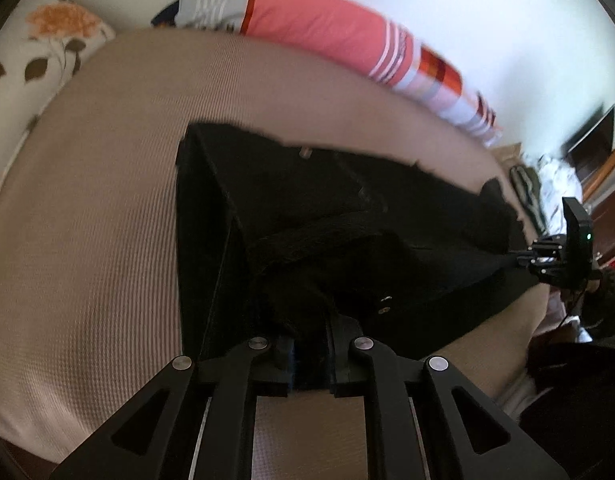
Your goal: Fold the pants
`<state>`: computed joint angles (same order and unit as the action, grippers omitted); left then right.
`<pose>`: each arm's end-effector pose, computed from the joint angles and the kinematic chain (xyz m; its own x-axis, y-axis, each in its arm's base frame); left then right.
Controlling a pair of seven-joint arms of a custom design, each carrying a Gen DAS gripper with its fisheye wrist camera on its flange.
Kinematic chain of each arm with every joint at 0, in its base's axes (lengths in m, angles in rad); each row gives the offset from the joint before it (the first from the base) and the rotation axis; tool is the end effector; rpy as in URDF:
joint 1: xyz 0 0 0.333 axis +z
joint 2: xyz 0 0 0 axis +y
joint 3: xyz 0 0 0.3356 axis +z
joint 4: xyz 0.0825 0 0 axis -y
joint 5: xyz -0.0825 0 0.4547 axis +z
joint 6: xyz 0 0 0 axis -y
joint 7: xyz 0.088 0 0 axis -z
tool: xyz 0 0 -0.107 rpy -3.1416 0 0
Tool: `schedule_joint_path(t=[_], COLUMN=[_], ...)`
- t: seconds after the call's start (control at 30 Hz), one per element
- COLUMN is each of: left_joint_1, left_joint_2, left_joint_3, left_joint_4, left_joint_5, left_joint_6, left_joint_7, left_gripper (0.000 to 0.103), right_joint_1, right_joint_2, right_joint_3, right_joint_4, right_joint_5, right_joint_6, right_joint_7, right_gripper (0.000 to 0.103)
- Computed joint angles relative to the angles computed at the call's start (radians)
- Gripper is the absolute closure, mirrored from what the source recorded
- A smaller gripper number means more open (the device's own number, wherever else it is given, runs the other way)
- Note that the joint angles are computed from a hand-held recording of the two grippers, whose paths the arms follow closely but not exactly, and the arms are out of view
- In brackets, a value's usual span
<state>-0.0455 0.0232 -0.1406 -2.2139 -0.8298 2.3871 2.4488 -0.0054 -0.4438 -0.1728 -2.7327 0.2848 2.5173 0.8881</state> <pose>0.5919 -0.1182 0.3603 -0.5069 -0.7629 0.4013 -0.8412 0.3361 -0.4236 0.4306 -0.0739 0.3471 0.3091 -0.9452 -0.1050 -0.9116 -0.2630 -0.3160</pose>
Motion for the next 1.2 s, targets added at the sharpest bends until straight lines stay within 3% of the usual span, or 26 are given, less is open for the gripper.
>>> schedule_joint_path(t=[0.13,0.3,0.4,0.5,0.6,0.7,0.83,0.9,1.0,1.2], left_joint_1=[0.002,0.003,0.0,0.008,0.017,0.014,0.008,0.006,0.002,-0.02], left_joint_2=[0.007,-0.035,-0.075,-0.108,-0.123,-0.127,-0.088,-0.063,-0.053,-0.101], left_joint_3=[0.001,0.007,0.012,0.034,0.068,0.068,0.052,0.041,0.027,0.024], left_joint_4=[-0.013,-0.042,-0.073,-0.083,-0.075,-0.083,-0.059,-0.044,-0.028,-0.003], left_joint_5=[0.058,0.151,0.261,0.27,0.126,0.035,0.01,0.015,0.043,0.025], left_joint_6=[0.006,0.01,0.038,-0.003,-0.105,-0.134,-0.13,-0.113,-0.068,-0.001], left_joint_7=[-0.042,-0.129,-0.225,-0.316,-0.364,-0.393,-0.497,-0.557,-0.586,-0.4], left_gripper=[0.077,0.048,0.043,0.043,0.043,0.043,0.05,0.068,0.083,0.084], right_joint_1=[0.002,0.006,0.009,0.014,0.017,0.02,0.022,0.022,0.018,-0.002], right_joint_2=[0.054,0.06,0.059,0.057,0.048,0.043,0.029,0.026,0.019,-0.092], right_joint_3=[0.019,0.025,0.027,0.02,0.016,0.013,0.009,0.008,0.011,0.037], right_joint_4=[0.001,0.0,-0.007,-0.012,-0.029,-0.035,-0.05,-0.053,-0.058,-0.083], right_joint_5=[-0.014,-0.022,-0.03,-0.022,-0.017,-0.013,-0.009,-0.005,-0.006,-0.062], right_joint_6=[0.022,0.036,0.054,0.062,0.082,0.09,0.099,0.103,0.112,0.119], right_joint_7=[0.026,0.039,0.039,0.032,0.019,0.015,0.01,0.012,0.031,0.101], right_gripper=[0.097,0.097,0.097,0.097,0.097,0.097,0.097,0.097,0.097,0.097])
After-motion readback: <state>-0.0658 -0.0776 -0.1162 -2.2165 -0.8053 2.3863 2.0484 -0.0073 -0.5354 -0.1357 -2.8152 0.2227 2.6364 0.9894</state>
